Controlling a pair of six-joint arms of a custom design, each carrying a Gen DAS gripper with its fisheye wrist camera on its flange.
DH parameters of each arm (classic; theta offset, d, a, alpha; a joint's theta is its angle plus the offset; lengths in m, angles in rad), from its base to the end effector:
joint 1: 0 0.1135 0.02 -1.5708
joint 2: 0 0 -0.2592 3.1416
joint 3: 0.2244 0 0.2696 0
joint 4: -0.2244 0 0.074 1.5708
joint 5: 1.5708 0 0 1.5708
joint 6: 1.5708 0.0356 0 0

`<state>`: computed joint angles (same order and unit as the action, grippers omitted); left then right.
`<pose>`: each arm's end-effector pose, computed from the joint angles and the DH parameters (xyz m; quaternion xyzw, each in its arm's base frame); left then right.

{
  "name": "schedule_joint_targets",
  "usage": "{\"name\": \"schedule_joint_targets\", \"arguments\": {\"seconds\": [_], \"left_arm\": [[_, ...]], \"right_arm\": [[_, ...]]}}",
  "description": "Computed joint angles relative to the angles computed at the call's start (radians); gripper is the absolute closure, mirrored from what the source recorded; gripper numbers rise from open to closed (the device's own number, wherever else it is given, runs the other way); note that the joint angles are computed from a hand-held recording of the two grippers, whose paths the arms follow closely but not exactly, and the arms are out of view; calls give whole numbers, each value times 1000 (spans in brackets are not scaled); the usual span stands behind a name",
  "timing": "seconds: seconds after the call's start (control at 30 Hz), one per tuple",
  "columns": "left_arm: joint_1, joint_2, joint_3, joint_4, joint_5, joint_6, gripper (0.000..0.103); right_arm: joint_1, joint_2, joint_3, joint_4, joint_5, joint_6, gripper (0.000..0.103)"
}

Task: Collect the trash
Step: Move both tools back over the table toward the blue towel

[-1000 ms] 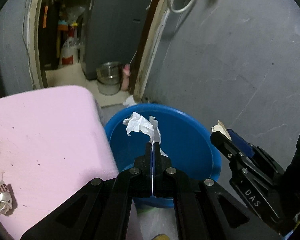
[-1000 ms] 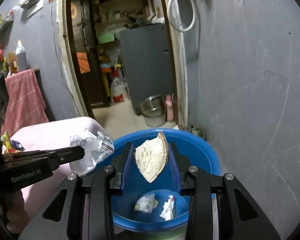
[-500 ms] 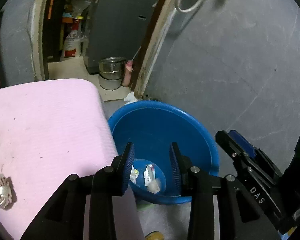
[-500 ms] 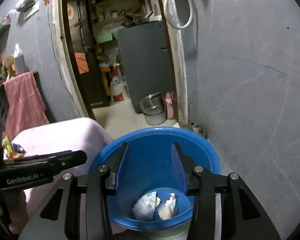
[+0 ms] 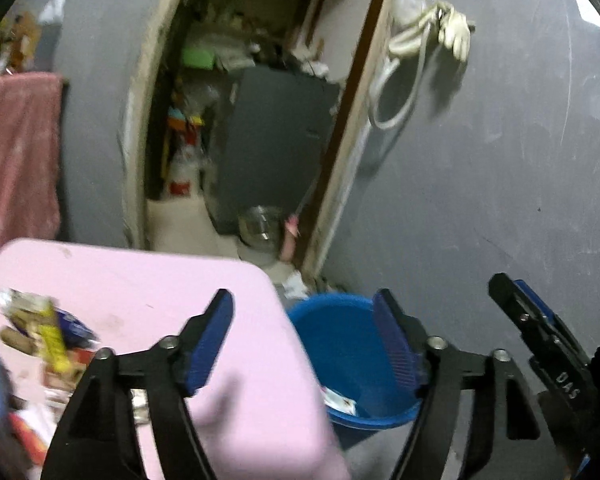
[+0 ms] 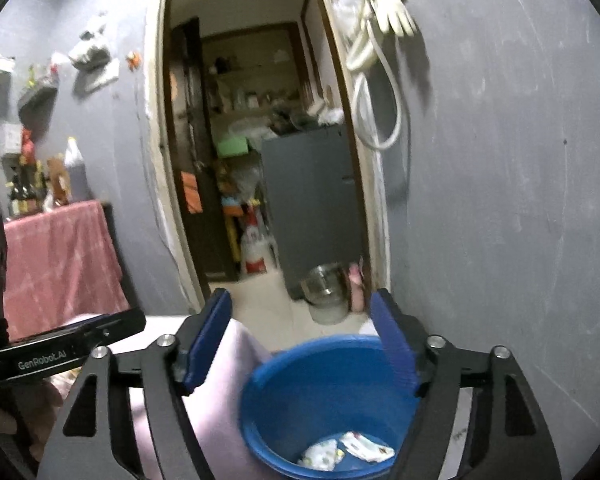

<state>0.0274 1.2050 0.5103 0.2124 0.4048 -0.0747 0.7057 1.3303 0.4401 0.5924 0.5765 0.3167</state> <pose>0.2625 -0.0068 0.1839 0.0612 0.8423 -0.1839 0.5030 0.2178 0.1601 0.1682 0.0168 0.7891 0.0794 0.6089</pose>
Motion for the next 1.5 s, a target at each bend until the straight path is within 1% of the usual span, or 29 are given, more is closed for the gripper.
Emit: {"name": "schedule_joint_targets", "arguments": {"seconds": [0.07, 0.1, 0.17, 0.2, 0.23, 0.3, 0.4, 0.5, 0.6, 0.7, 0.9, 1.0, 1.1, 1.17, 1.27, 1.33, 1.5], "left_arm": [[50, -54, -28, 8, 28, 5, 20], [89, -90, -42, 3, 50, 9, 18], [143, -163, -70, -21, 71, 8, 10], [189, -194, -83, -24, 97, 6, 8], [216, -231, -99, -36, 113, 5, 7], [301, -290, -113, -77, 166, 23, 6], [424, -343, -125, -122, 229, 63, 4], [582, -378, -140, -163, 341, 113, 4], [740, -388, -152, -188, 443, 176, 4], [872, -374, -166, -177, 520, 239, 4], [1065, -304, -185, -150, 637, 363, 4], [1129, -252, -178, -169, 665, 446, 4], [1162, -173, -150, -216, 666, 542, 4], [1156, -115, -118, -235, 648, 578, 4], [1154, -12, -63, -303, 620, 660, 4], [1148, 38, -32, -349, 607, 697, 4], [1109, 142, 34, -450, 560, 780, 4]], "right_arm": [[38, -9, 7, 13, 26, -10, 24], [55, -9, 11, 20, 37, -16, 21], [102, -6, 21, 47, 71, -32, 17], [125, 0, 29, 63, 88, -43, 13], [146, 3, 29, 80, 104, -51, 7], [197, 29, 34, 147, 149, -81, 1], [256, 81, 44, 246, 196, -124, 0], [315, 134, 64, 316, 216, -161, 0], [363, 178, 91, 354, 231, -183, 0], [410, 223, 119, 385, 249, -192, 0], [485, 316, 166, 446, 288, -223, 0], [504, 364, 213, 407, 279, -202, 0], [512, 403, 257, 341, 259, -163, 0], [510, 425, 289, 279, 241, -133, 0], [503, 457, 333, 185, 203, -88, 0], [496, 480, 375, 100, 176, -55, 0], [464, 530, 462, -77, 54, 25, 0]]}}
